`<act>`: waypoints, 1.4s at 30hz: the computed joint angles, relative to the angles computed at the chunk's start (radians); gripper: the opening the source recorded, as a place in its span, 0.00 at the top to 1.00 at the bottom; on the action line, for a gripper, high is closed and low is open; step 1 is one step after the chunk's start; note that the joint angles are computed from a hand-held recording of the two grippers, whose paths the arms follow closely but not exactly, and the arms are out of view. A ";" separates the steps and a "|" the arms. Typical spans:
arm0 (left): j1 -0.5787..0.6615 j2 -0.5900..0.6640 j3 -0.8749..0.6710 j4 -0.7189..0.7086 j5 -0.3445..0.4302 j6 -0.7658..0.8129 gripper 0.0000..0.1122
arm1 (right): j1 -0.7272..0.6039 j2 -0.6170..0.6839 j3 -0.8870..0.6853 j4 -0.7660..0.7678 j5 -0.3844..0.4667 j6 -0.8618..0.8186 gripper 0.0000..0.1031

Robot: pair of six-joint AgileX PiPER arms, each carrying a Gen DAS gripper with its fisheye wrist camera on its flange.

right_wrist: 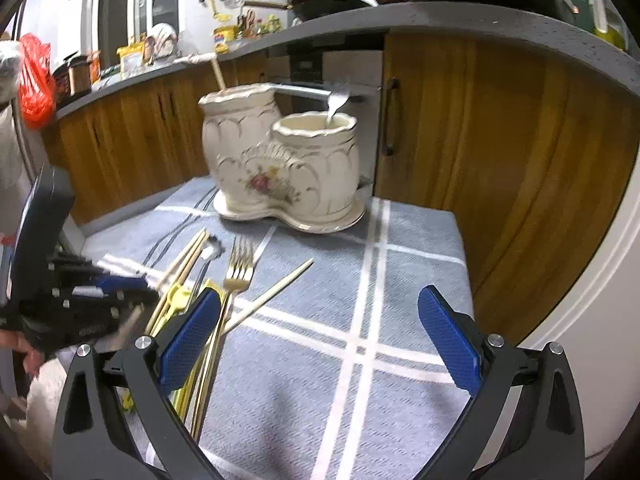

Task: Organize utensils
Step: 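Lower the left gripper onto another wooden chopstick and grasp it, then grasp the green-handled yellow utensil with the right gripper while the left lifts the chopstick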

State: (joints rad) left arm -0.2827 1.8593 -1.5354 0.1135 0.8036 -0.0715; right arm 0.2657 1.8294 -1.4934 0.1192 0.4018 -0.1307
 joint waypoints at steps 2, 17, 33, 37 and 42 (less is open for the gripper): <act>0.019 -0.003 0.004 -0.034 -0.005 0.034 0.94 | 0.003 0.021 -0.025 0.037 0.048 -0.032 0.06; 0.107 -0.090 0.115 -0.128 -0.113 0.133 0.94 | 0.079 0.117 -0.172 0.132 0.265 -0.094 0.75; 0.150 -0.145 0.166 -0.317 -0.155 0.312 0.94 | 0.185 0.241 -0.361 -0.091 0.427 0.101 0.90; 0.148 -0.149 0.169 -0.326 -0.161 0.317 0.94 | 0.190 0.263 -0.393 -0.104 0.437 0.113 0.90; 0.150 -0.163 0.179 -0.345 -0.171 0.330 0.94 | 0.158 0.233 -0.345 -0.005 0.378 0.062 0.92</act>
State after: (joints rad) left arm -0.1327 1.6960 -1.3568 -0.2312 0.6323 0.2589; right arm 0.4242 2.0625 -1.8385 0.1139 0.7793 -0.0691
